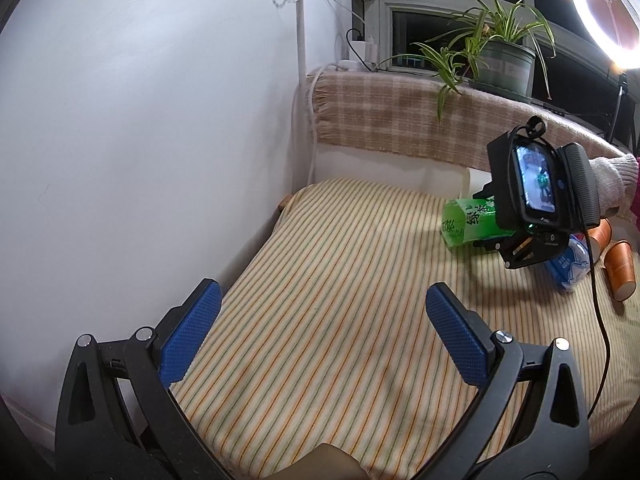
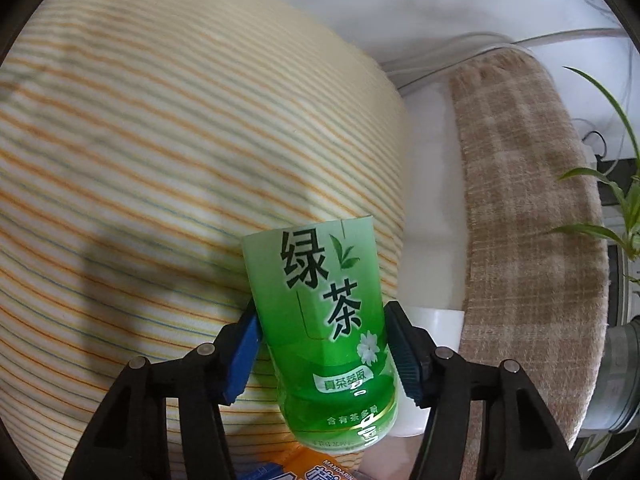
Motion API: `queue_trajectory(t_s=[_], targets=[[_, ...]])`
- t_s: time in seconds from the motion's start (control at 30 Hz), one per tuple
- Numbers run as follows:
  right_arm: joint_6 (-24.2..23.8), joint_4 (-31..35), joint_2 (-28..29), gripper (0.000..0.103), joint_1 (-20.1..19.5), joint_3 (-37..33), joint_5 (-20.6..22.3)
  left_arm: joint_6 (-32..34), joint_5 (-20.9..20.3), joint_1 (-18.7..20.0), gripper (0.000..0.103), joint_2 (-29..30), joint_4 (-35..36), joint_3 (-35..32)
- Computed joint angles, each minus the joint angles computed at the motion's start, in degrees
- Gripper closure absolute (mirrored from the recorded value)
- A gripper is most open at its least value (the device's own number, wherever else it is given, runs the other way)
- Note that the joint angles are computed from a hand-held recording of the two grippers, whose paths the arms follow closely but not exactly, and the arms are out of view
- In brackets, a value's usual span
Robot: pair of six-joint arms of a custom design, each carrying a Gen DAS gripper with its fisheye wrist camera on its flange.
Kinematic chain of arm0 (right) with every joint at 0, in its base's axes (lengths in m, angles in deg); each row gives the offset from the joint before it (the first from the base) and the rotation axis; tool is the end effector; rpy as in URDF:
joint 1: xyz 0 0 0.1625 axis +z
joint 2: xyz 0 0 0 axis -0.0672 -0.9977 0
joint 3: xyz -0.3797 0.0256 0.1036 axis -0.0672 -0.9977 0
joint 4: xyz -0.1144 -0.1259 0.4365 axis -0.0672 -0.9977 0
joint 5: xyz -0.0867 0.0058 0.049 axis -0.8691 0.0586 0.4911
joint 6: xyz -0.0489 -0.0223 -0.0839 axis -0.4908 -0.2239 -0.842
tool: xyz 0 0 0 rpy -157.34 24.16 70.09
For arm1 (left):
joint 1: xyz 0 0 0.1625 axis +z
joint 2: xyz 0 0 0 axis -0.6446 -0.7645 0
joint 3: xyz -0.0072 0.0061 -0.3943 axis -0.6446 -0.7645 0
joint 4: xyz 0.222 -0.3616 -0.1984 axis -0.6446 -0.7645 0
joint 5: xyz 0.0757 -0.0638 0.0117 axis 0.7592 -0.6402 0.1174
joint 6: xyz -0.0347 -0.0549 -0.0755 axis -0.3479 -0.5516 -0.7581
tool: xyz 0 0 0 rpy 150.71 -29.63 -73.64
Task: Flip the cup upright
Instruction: 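Lift the green tea bottle with the right tool and carry it toward the left tool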
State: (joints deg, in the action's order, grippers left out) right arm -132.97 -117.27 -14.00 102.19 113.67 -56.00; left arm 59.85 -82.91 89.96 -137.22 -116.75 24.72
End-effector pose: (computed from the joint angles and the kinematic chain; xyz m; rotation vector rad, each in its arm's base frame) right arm 0.1946 -0.8605 0.1994 1.5911 -1.3861 -0.0139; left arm -0.2916 -0.6812 0.1893 0.4749 2.1268 -1.1107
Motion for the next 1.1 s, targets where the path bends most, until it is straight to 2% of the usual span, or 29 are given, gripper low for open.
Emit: queue_trajectory(t_s=[0.13,0.43,0.6,0.83,0.97,1.1], targets=[[5.2,3.0,-1.1,0.042,0.5,0.2,2.0,0.6,0.3,-0.2,0.000,-0.2,-1.1,0.3],[22.5,11.7,-7.7,0.042,1.6,5.5,9.3,1.8,0.5,-1.0,0.000,-1.4,-3.7,2.2],[35.1,15.5,-14.1,0.042,1.8,11.1,16.3,2.4,-0.3,-1.7,0.000,-2.1,-5.0,3.2],[53.7,15.7,-24.2,0.042,1.2,22.2,25.1,1.9,-2.0,-2.4,0.000,-2.9,-4.8,3.9],[63.2,13.7,-30.0,0.042,0.2,29.2,28.3,0.6,-4.9,-2.7,0.000,-3.9,-2.7,4.8],[75.6,14.2,-35.9,0.042,-1.9,35.3,32.3,-1.0,-8.0,-2.9,0.000,-4.7,0.3,5.5]])
